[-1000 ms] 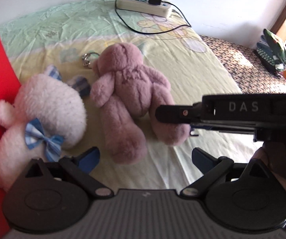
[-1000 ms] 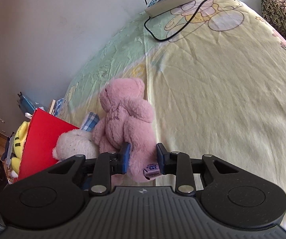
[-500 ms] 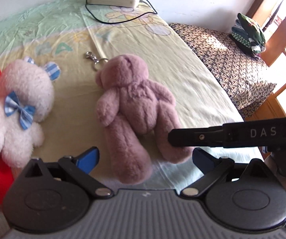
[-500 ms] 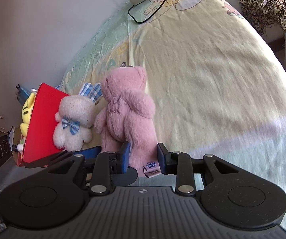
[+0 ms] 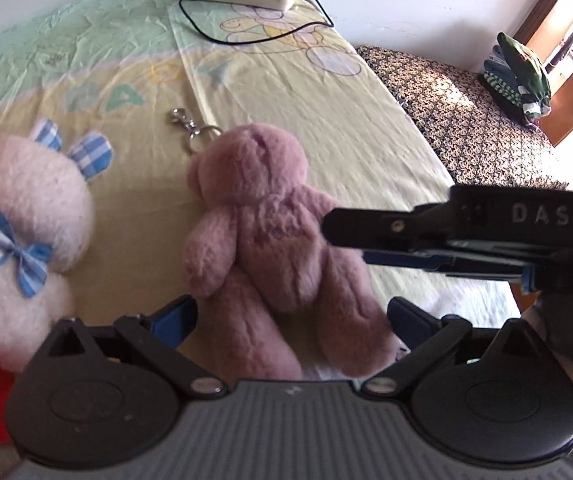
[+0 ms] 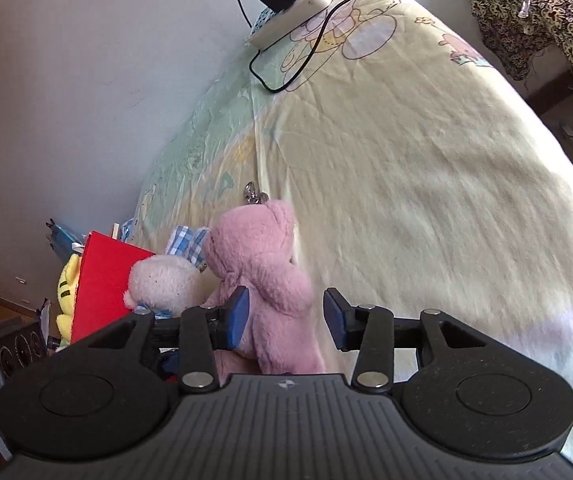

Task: Organize objects
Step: 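Close the right tool on the mauve teddy bear's body, then lift the mauve teddy bear off the bed with the right tool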

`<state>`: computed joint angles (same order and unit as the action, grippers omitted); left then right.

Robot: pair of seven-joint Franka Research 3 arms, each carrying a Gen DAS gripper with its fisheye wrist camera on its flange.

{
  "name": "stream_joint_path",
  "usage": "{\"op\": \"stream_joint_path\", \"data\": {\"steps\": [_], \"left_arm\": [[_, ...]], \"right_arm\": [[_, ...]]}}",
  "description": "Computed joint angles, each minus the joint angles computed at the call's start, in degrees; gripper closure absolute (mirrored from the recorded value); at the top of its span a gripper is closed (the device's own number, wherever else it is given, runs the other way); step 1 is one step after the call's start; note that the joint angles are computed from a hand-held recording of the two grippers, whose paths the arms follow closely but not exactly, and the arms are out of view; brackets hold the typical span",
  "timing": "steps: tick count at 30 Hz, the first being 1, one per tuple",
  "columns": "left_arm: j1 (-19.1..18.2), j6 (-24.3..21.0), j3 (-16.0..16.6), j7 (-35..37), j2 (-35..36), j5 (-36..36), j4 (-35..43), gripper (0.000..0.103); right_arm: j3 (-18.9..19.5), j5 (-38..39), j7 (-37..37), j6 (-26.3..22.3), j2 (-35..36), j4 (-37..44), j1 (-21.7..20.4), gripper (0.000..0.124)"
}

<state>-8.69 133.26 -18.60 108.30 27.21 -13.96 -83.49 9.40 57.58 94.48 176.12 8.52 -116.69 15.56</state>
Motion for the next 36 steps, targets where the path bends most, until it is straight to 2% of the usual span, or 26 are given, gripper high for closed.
{"op": "stream_joint_path", "data": {"steps": [1,3,7,9,11,18,30,36], "left_arm": [[-0.3,-0.3,0.2,-0.7,0.4,0.4,0.5,0.002],[-0.8,0.5,0.5,-1.3,0.5,1.3,0.6,0.002],[-2.1,2.3,1.1,-3.0,0.5,4.0,0.1,0.002],[-2.7,3.3,1.5,-4.0,0.2,5.8,-0.5,0.002],[-3.3,3.8,1.8,-4.9,0.4,7.6,-0.4,0.002],[-4.7,2.3,2.5,-8.5,1.7,12.0,1.9,0.002],[-5.1,1.4,2.8,-10.5,2.1,15.0,3.0,0.01],[-5.6,2.2,3.1,-10.6,1.9,16.5,2.5,0.01]], "right_arm": [[0.1,0.3,-0.3,-0.4,0.6,0.7,-0.1,0.078],[2.4,7.4,-7.0,-0.5,1.6,2.3,-1.8,0.078],[3.6,19.2,-17.8,-0.8,2.3,3.9,-2.7,0.083],[3.3,26.2,-23.7,-1.7,2.5,4.8,-2.6,0.084],[2.2,29.3,-26.6,-2.1,2.5,5.1,-1.7,0.085],[-0.2,28.8,-27.2,-2.4,2.3,4.9,0.6,0.085],[-0.6,26.9,-26.7,-2.4,1.7,4.1,1.2,0.086],[-0.7,23.5,-24.2,-2.8,1.9,4.1,1.1,0.085]]}}
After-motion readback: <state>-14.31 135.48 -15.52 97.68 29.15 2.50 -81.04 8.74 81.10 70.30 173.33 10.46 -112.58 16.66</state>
